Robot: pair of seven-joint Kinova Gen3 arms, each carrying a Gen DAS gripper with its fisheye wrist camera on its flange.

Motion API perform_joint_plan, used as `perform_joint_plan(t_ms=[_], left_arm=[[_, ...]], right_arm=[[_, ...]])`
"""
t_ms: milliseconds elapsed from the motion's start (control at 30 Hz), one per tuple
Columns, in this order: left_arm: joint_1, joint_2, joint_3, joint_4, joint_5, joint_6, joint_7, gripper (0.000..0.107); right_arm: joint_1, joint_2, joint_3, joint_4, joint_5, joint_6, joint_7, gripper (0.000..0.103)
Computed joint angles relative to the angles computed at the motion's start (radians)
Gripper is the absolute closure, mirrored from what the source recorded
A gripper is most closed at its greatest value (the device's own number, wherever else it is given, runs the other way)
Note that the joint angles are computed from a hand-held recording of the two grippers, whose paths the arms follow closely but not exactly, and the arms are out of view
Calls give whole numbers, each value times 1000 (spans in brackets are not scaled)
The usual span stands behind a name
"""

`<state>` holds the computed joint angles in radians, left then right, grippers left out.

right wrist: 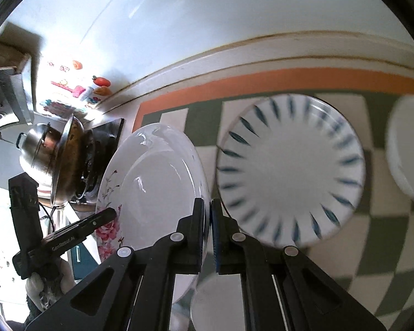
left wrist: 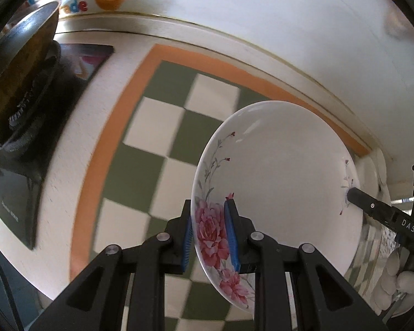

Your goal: Organize plates and bowls

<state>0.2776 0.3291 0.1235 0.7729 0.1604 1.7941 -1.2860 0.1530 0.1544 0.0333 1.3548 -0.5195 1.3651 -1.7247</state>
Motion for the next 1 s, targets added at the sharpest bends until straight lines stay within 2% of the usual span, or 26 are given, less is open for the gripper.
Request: perform_joint_plan(t_ms=[200,433,633,1000], left_arm=[[67,-60,28,87,5,-13,29,88],[150,-100,59,179,-3,-33,82,88],[202,-109,76,225,-23,-40,122,88],[276,-114,94,269,-89,-31,174,88]], right_arm=[[52,-147,62,121,-13,44,56,96],[89,-257,156,229,-1,112,131,95],[120,-307,219,328,0,136,205,95],[136,-346,249,457,18,146,262,96]])
